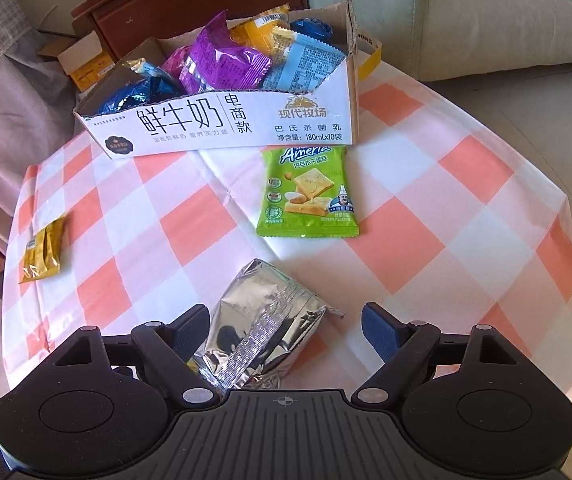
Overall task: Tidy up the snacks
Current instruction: 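Move the right tool to the silver foil bag while the left tool reaches the yellow waffle bag, then grasp the silver foil bag with the right tool while the left tool grasps the yellow waffle bag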
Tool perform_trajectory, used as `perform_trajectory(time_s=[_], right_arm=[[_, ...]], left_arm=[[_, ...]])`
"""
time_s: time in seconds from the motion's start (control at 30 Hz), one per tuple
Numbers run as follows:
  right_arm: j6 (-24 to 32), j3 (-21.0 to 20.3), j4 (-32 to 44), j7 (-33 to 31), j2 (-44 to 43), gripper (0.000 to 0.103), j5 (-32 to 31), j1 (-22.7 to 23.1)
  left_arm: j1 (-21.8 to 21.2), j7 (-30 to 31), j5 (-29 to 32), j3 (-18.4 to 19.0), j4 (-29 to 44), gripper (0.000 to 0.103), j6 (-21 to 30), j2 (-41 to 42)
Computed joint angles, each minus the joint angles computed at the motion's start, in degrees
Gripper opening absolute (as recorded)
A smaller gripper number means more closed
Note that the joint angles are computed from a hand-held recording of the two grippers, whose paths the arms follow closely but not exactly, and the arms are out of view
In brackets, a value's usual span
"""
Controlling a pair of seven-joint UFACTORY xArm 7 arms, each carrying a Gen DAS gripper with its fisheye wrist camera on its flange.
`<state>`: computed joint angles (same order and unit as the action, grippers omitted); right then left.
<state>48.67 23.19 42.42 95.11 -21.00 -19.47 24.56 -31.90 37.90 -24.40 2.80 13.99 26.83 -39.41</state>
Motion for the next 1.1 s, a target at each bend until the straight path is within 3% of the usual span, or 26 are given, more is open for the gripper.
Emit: perform_trajectory(time_s=[0.23, 0.37, 0.53, 0.7, 0.83, 0.93, 1.1], right_arm=[[-4.79, -1.73, -0.03, 0.19, 2.73, 0.085, 2.33, -0.19], [-3.28, -1.37, 2.58, 0.14, 6.04, 0.085, 0.70, -0.35], [-3.30, -2.00, 4.37, 0.55, 9.20, 0.082, -2.64, 0.49], [-4.11, -2.50, 5.34, 1.21, 10.65, 0.060, -6.65, 1.49], [-5.14, -2.91, 6.54, -0.49, 12.21, 0.060, -8.03, 2.31], [-6.06, -3.64, 6.88, -1.88, 12.67, 0.062, -7.47, 2.96], [-5.52, -3.55, 6.63, -2.61, 11.71, 0.080, -6.63, 3.71]], left_arm=[[0.01, -1.74, 0.98, -0.55, -1.03, 0.078, -5.04, 1.41], [1.51, -2.69, 3.00, 0.05, -1.14, 0.066, -7.36, 2.09], [4.98, -5.11, 4.76, 0.28, -0.43, 0.063, -9.79, 3.93], [9.51, -8.66, 7.08, 1.24, 1.11, 0.058, -12.77, 6.52], [13.42, -10.94, 10.65, 0.12, 0.88, 0.054, -16.55, 7.80], [12.75, -10.95, 10.93, 2.54, 1.61, 0.054, -15.87, 8.42], [13.83, -12.18, 12.41, 1.41, 1.49, 0.060, -16.29, 9.07]])
